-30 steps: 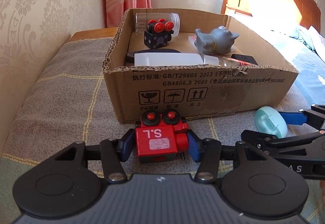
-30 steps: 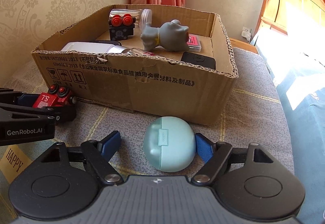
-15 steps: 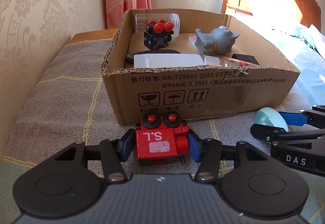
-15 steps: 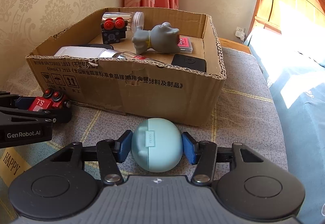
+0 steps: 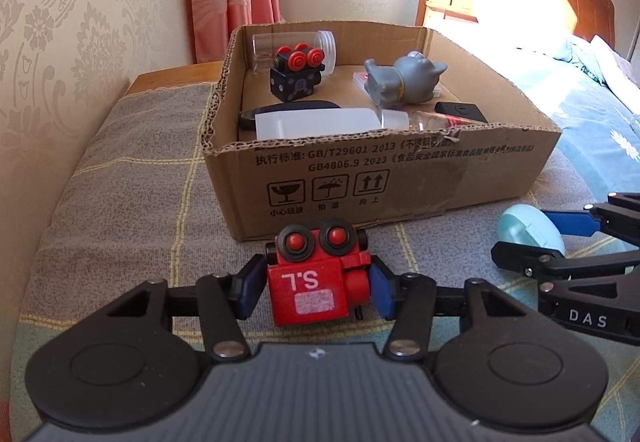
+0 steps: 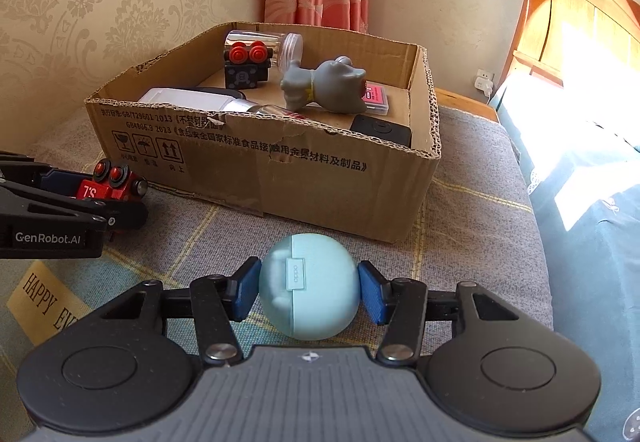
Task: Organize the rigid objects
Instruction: 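Carry the red robot and earbud case into the box and open both grippers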
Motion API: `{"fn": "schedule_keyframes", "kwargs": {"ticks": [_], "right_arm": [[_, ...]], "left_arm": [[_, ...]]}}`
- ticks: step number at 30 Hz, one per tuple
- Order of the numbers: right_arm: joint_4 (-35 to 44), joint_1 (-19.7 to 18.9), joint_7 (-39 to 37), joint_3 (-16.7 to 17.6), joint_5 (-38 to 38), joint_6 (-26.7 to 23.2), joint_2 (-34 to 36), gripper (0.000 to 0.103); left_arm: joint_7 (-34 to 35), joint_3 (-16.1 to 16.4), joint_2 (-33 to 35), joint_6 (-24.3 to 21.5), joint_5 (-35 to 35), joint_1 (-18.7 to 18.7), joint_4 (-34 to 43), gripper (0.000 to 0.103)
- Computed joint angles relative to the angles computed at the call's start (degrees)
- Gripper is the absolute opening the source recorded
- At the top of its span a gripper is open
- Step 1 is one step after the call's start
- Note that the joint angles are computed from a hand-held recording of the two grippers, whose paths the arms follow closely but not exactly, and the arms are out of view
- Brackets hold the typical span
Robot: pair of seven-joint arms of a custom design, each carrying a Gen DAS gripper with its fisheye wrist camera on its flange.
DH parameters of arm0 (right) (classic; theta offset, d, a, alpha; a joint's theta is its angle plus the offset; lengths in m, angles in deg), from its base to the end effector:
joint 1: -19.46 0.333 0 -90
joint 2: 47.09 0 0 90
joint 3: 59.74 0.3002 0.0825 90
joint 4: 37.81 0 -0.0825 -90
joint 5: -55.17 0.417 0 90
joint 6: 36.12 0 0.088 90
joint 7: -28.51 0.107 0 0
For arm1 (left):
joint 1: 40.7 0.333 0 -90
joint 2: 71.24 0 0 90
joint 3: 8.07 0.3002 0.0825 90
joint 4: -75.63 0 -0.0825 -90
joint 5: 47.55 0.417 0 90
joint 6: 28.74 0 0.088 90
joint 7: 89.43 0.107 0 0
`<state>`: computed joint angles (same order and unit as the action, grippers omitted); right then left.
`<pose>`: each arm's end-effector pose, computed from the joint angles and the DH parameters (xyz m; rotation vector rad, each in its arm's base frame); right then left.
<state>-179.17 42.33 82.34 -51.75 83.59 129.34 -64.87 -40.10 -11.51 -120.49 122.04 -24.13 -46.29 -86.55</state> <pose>0.4538 0.2409 0.4550 -2.2303 0.9766 -0.4625 0.3714 -0.0674 0.4717 -1.9974 1.5256 -0.6263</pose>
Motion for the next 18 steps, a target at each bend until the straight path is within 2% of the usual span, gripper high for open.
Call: {"fn": "schedule_keyframes", "kwargs": {"ticks": [5,12,18], "right_arm": [[-0.03,1.29,-4.04,-1.63,1.52,-1.89,-2.66,0.058],[2.67,2.77,-10.81,-3.44,5.47,-3.88,-4.57,0.058],[9.42,2.33,-12.92,-2.93,7.65,-3.02,0.7,0.058]], "left_arm": [[4.03,1.51,-2.39,-1.91,-1.33,-2.37,0.44,0.054],[5.41,0.94,-4.24,-1.24,-1.01,-1.63,1.46,0.054],[5.72,0.8,-2.66,1.14,0.58,0.43,3.31,0.054]]}}
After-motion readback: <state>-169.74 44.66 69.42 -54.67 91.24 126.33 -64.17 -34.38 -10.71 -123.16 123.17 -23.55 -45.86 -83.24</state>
